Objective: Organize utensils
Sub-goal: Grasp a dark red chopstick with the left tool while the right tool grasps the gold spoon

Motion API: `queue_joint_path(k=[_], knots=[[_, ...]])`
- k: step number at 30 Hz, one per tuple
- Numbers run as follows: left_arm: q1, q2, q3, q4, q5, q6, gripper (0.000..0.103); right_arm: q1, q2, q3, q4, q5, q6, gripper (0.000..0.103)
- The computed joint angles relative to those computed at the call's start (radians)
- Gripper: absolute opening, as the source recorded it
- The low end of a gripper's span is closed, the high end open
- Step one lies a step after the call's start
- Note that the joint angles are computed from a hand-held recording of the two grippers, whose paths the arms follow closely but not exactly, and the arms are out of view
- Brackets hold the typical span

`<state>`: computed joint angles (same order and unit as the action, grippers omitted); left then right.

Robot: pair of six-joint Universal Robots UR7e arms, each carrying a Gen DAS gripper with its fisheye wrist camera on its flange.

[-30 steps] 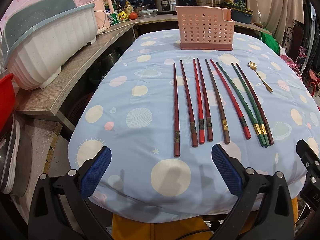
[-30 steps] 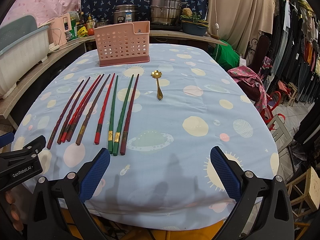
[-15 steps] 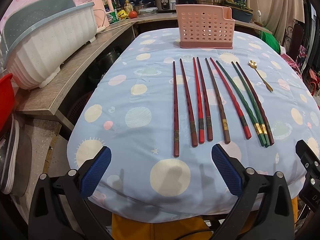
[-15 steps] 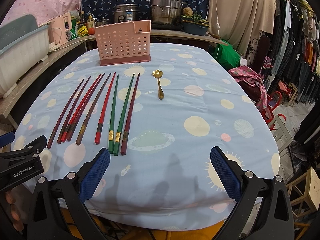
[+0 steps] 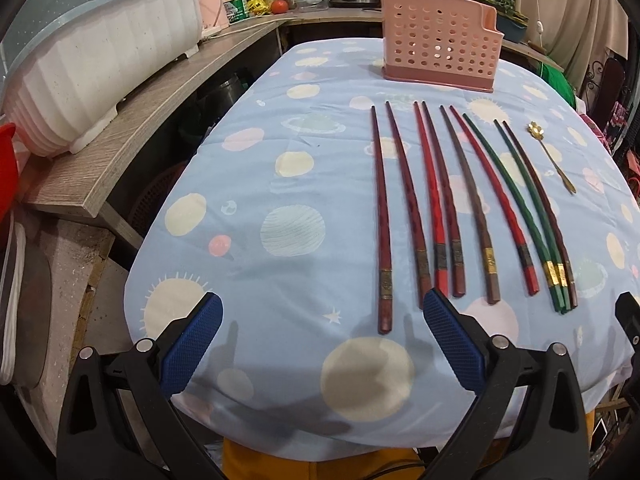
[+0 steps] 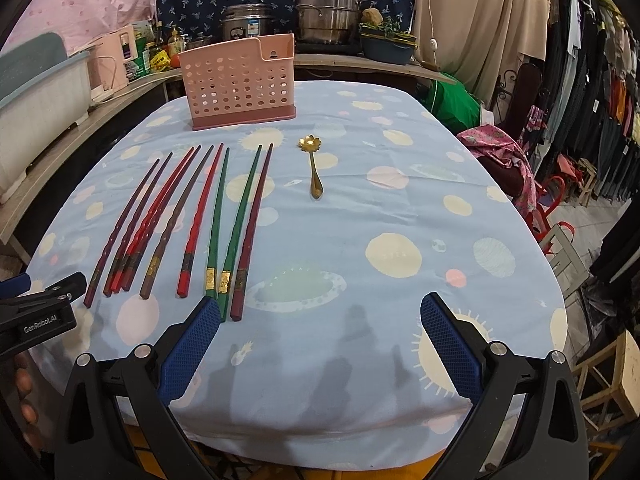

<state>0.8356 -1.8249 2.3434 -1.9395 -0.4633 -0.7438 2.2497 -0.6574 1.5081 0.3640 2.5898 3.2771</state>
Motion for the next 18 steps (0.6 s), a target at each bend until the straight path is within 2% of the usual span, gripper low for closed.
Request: queue_joint_path(k=[5, 9, 18], knots=[[0.041, 0.033, -0.007, -0.057, -0.02, 0.051, 0.089, -0.02, 0.003, -0.014, -0.01, -0.006, -0.023, 0.096], [0.057, 0.046, -0.01, -0.086, -0.029, 0.076, 0.088, -0.038, 0.006, -0.027, -0.025, -0.013, -0.046, 0.096], [0.107, 0.07, -0.026, -0.232, -0.106, 0.191, 0.065, -0.101, 0.024, -0.088, -0.101, -0.045, -0.167, 0.095]])
